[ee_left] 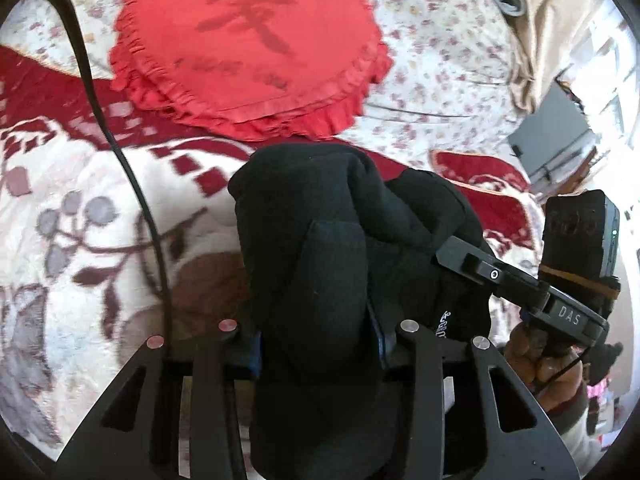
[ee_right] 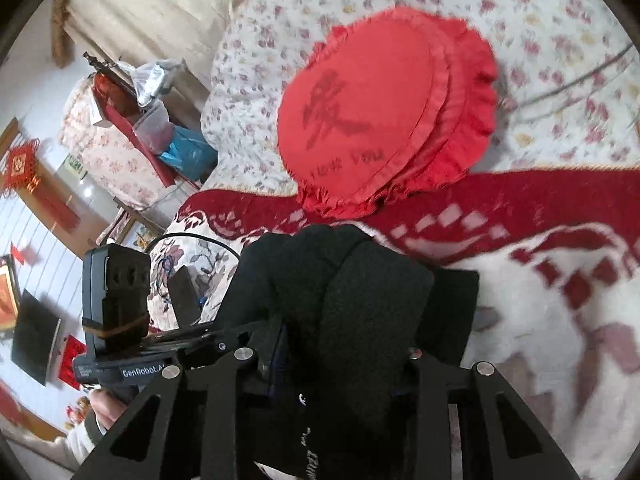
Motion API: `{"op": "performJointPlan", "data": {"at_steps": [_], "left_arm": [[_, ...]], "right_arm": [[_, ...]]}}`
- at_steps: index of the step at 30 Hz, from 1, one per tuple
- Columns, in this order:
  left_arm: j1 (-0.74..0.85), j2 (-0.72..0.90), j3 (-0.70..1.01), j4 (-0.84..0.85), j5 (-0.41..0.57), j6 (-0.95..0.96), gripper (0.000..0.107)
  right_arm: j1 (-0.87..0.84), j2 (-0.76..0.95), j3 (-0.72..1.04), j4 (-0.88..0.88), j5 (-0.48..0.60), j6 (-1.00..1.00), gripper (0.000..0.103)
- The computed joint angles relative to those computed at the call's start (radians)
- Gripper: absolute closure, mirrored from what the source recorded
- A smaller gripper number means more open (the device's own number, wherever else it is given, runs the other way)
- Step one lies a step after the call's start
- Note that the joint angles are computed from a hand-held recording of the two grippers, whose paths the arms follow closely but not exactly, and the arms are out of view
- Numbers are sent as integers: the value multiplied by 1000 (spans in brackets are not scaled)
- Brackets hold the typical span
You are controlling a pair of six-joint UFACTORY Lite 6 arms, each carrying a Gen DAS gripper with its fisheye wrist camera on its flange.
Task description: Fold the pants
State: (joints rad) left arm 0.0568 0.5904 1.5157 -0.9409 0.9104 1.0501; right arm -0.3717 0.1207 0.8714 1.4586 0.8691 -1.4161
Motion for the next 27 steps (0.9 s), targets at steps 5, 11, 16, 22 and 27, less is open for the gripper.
{"op": "performJointPlan", "data": {"at_steps": [5, 11, 16, 22, 27], "left_arm": [[87, 70, 137, 26, 32, -21, 69], [125, 247, 314, 178, -2, -164, 54], [159, 106, 166, 128, -93, -77, 48], [122, 11, 80, 97, -173, -41, 46], [48, 60, 94, 167, -272, -128, 46]], "right_arm": [[99, 92, 99, 57, -15, 24, 68], [227, 90, 122, -282, -393, 321, 52], [116, -46, 30, -242, -344, 244, 52], [254, -23, 119, -190, -343, 185, 52], [401, 123, 222, -239, -468, 250, 52]]}}
